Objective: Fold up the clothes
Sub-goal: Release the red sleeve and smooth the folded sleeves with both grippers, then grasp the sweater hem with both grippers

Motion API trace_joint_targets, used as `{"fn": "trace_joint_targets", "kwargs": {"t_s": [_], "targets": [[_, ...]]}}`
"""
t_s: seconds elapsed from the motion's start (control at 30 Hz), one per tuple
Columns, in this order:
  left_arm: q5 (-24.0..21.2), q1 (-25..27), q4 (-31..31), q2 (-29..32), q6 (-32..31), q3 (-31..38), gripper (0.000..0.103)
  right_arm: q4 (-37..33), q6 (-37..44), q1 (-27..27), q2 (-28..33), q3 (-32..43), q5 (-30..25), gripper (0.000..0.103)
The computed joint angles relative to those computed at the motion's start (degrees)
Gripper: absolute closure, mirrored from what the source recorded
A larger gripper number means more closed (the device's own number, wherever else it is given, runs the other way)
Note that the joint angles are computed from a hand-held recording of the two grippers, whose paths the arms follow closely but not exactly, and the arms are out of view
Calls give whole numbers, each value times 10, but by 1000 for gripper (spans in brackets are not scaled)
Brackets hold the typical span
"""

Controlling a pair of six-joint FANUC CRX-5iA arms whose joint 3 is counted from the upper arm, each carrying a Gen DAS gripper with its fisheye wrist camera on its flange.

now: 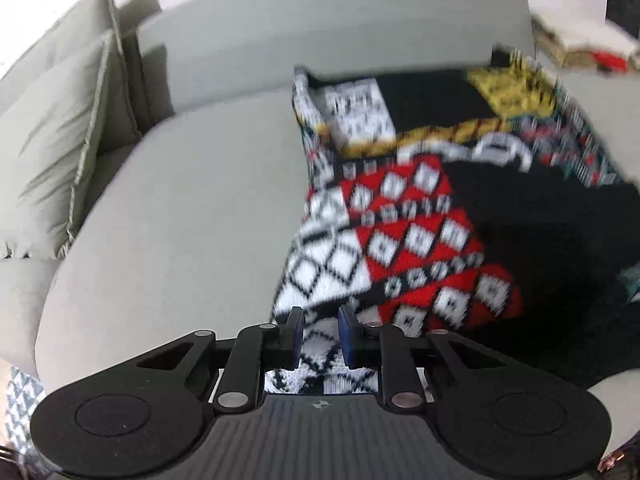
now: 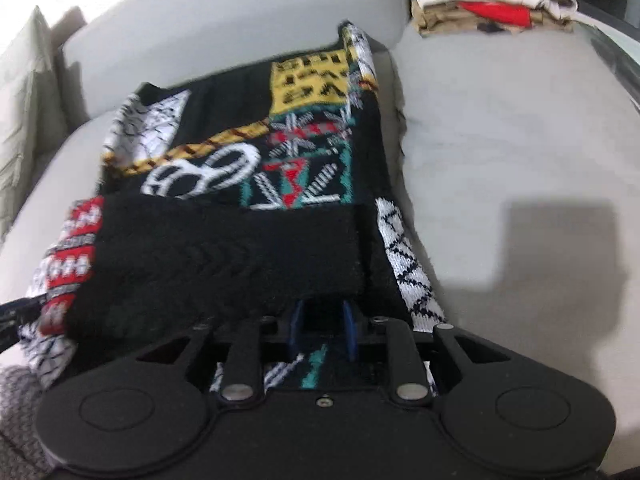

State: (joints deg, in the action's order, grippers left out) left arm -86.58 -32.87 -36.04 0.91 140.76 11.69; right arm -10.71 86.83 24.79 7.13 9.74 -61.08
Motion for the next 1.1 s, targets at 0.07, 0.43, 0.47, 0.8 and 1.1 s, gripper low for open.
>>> {"fn": "trace_joint_targets", "kwargs": {"t_s": [0.07, 0.43, 0.47, 0.8, 1.1], "targets": [[23, -8, -17, 0, -2, 7, 83, -26, 0, -13, -8, 4, 15, 82], [84, 46, 54, 79, -80, 32, 87, 47, -40, 15, 71, 38, 22, 81], [83, 50, 60, 71, -81, 32, 85, 36, -35, 10, 75, 56, 3, 80], [7, 38, -13, 12, -69, 114, 47, -89, 6, -54, 35, 176, -34, 35], [-103, 84, -48, 101, -135, 208, 21, -48, -16, -29, 135, 321, -86, 18]]}}
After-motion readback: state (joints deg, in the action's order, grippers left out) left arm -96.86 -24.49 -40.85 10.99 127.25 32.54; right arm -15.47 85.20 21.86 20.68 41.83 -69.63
